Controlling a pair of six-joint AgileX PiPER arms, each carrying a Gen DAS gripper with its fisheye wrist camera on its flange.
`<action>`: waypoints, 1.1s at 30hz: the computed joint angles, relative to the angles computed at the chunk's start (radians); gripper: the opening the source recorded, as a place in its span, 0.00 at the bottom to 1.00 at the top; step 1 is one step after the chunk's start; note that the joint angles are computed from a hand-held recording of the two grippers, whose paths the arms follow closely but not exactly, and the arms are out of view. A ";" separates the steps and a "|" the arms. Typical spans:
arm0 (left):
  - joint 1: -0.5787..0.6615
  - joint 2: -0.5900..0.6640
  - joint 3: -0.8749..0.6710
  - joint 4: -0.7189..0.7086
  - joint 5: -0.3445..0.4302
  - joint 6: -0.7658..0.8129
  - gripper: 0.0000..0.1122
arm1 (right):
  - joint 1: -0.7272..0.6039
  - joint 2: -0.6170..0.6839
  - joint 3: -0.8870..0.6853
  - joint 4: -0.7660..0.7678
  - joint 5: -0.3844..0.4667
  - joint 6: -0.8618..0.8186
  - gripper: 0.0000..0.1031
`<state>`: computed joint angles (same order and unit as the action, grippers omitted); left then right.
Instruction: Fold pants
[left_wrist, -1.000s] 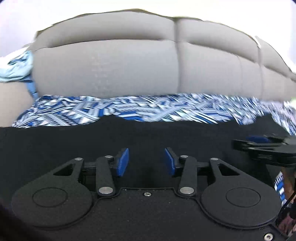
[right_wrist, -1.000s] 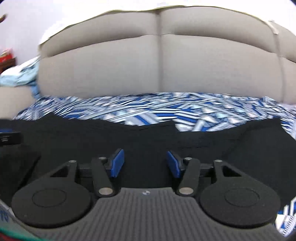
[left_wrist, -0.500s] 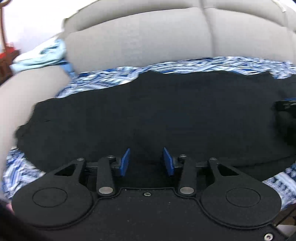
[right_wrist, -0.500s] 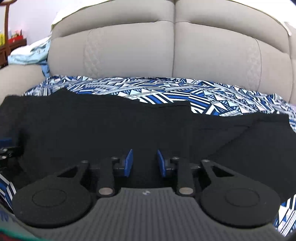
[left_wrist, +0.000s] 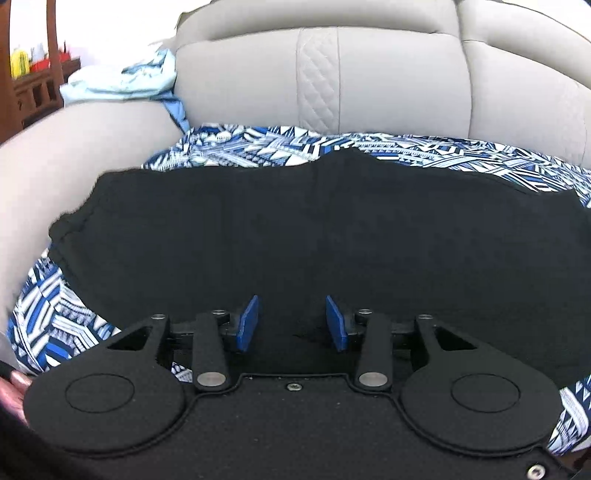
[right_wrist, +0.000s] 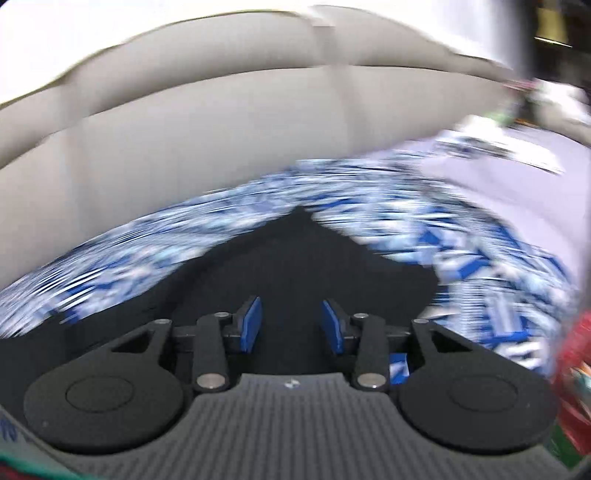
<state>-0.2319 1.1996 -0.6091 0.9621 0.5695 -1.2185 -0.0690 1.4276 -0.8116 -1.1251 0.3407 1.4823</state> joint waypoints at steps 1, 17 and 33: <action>0.007 0.009 -0.003 -0.006 -0.006 -0.004 0.34 | -0.033 0.017 -0.012 0.031 0.014 -0.009 0.55; 0.109 0.033 -0.050 -0.104 -0.062 0.057 0.38 | -0.157 0.109 -0.120 0.480 -0.074 -0.447 0.03; 0.538 -0.088 0.027 -0.808 -0.250 0.805 0.38 | 0.569 0.133 -0.413 1.517 0.083 -1.651 0.04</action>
<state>0.3058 1.1112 -0.5819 0.1536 0.3199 -0.4131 0.4997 1.5605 -1.2250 0.3918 0.4233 -0.1687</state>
